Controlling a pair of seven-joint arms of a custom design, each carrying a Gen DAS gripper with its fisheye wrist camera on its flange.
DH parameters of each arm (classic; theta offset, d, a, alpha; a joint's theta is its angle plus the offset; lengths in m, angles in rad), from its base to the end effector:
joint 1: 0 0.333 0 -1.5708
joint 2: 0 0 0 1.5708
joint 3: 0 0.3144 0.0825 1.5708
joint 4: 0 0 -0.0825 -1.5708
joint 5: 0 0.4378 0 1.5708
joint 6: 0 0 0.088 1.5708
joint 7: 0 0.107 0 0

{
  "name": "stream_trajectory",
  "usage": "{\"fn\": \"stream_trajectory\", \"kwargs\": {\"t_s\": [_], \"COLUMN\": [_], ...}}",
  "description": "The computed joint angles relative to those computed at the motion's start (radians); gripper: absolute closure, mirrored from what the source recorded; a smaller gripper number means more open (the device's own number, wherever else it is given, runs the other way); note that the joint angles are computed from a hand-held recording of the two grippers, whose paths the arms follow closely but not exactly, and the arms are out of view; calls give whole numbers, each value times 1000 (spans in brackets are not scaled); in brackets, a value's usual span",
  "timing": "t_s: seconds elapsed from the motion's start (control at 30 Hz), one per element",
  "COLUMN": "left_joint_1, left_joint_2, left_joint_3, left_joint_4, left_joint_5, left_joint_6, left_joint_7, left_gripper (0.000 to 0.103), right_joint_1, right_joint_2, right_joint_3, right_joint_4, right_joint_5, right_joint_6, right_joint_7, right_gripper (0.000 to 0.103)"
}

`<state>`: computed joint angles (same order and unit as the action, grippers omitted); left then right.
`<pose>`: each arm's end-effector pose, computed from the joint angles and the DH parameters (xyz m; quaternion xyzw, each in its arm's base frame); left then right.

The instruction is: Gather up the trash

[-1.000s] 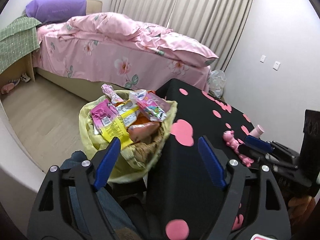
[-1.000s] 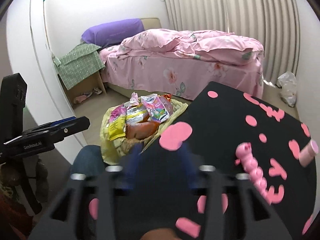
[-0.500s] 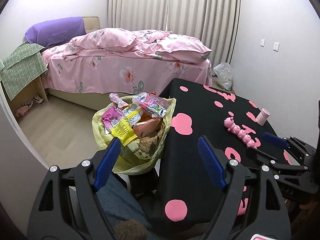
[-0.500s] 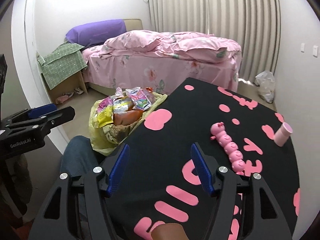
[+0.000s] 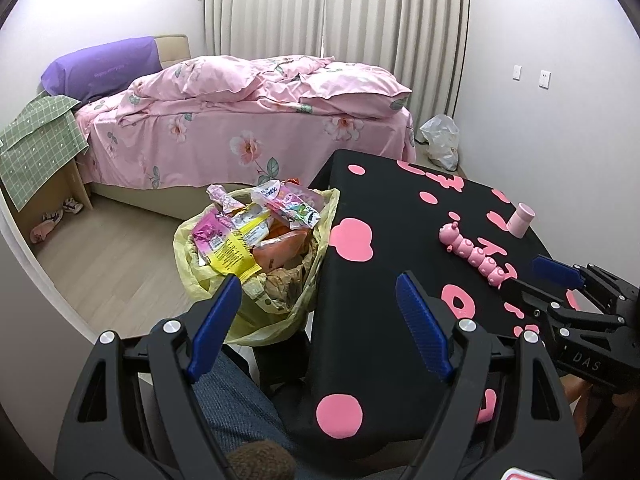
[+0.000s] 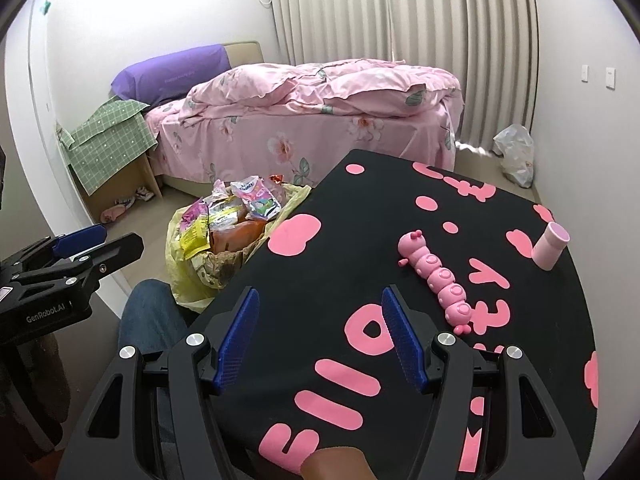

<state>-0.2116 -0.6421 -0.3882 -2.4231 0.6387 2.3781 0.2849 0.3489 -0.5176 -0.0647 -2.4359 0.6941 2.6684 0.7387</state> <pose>0.3781 -0.2757 0.5649 -0.7303 0.5178 -0.2864 0.3415 0.4776 0.1169 0.5496 -0.7984 0.4174 -0.1635 0.4019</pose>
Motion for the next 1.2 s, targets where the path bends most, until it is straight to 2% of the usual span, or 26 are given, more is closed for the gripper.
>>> {"fn": "stream_trajectory", "kwargs": {"t_s": [1.2], "left_joint_1": [-4], "left_joint_2": [8], "left_joint_3": [6], "left_joint_4": [-14], "left_joint_5": [-7], "left_joint_6": [19], "left_joint_7": [-4], "left_gripper": [27], "right_joint_1": [-6], "right_joint_2": [14], "right_joint_3": [6], "right_joint_4": [2], "right_joint_5": [2], "right_joint_6": [-3], "right_joint_7": [6], "right_gripper": [43]}}
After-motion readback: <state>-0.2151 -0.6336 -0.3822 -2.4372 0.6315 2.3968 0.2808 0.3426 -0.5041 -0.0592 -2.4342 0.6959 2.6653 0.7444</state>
